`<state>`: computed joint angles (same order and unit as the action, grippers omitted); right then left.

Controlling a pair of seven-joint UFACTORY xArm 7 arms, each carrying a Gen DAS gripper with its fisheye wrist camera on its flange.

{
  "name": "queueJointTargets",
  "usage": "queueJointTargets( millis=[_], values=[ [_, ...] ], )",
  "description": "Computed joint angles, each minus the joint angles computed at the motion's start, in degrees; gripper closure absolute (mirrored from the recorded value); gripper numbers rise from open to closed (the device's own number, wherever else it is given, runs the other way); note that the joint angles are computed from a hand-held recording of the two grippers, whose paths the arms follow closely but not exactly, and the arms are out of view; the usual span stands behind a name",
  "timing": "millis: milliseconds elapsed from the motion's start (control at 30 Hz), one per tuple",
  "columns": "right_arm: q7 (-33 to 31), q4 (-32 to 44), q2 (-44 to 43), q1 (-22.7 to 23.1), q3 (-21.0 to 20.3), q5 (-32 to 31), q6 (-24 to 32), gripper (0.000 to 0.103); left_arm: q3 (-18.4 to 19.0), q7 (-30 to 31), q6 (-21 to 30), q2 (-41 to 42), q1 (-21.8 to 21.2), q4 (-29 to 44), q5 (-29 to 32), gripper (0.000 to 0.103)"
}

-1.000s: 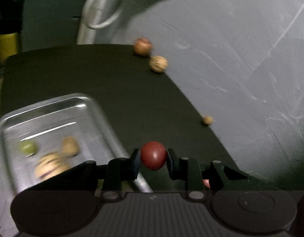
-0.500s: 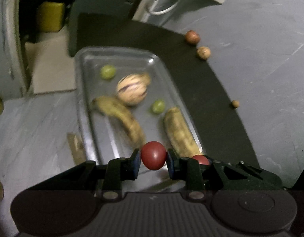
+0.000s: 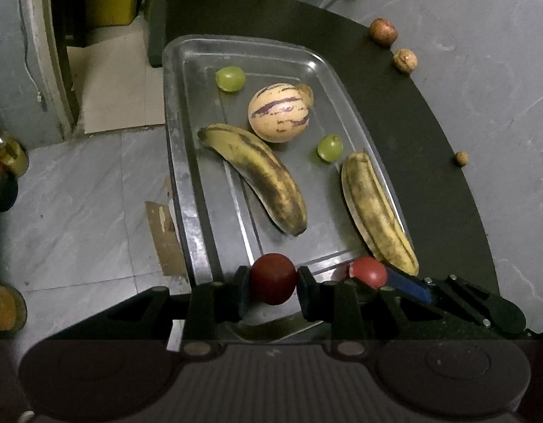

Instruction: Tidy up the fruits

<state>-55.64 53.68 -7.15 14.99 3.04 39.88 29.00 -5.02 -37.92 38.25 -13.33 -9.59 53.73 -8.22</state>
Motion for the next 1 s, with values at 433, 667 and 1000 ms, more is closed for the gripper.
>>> queueJointTargets(
  millis=[433, 667, 1000],
  values=[
    [7.1, -4.78, -12.56, -0.56, -4.24, -5.07, 1.47, 0.029, -0.98, -1.67, -0.04, -6.44, -0.09, -2.49, 0.46, 0.02],
    [14.71, 2.86, -19.66, -5.32, -9.16, -11.68, 15.79, 0.001, -0.96, 1.25, 7.62, -8.63, -1.42, 3.51, 1.82, 0.005],
    [27.89, 27.09, -14.01, -10.83, -9.23, -19.6, 28.58, 0.001, -1.43, 12.11, 15.39, -1.01, -1.73, 24.84, 4.52, 0.001]
  ],
)
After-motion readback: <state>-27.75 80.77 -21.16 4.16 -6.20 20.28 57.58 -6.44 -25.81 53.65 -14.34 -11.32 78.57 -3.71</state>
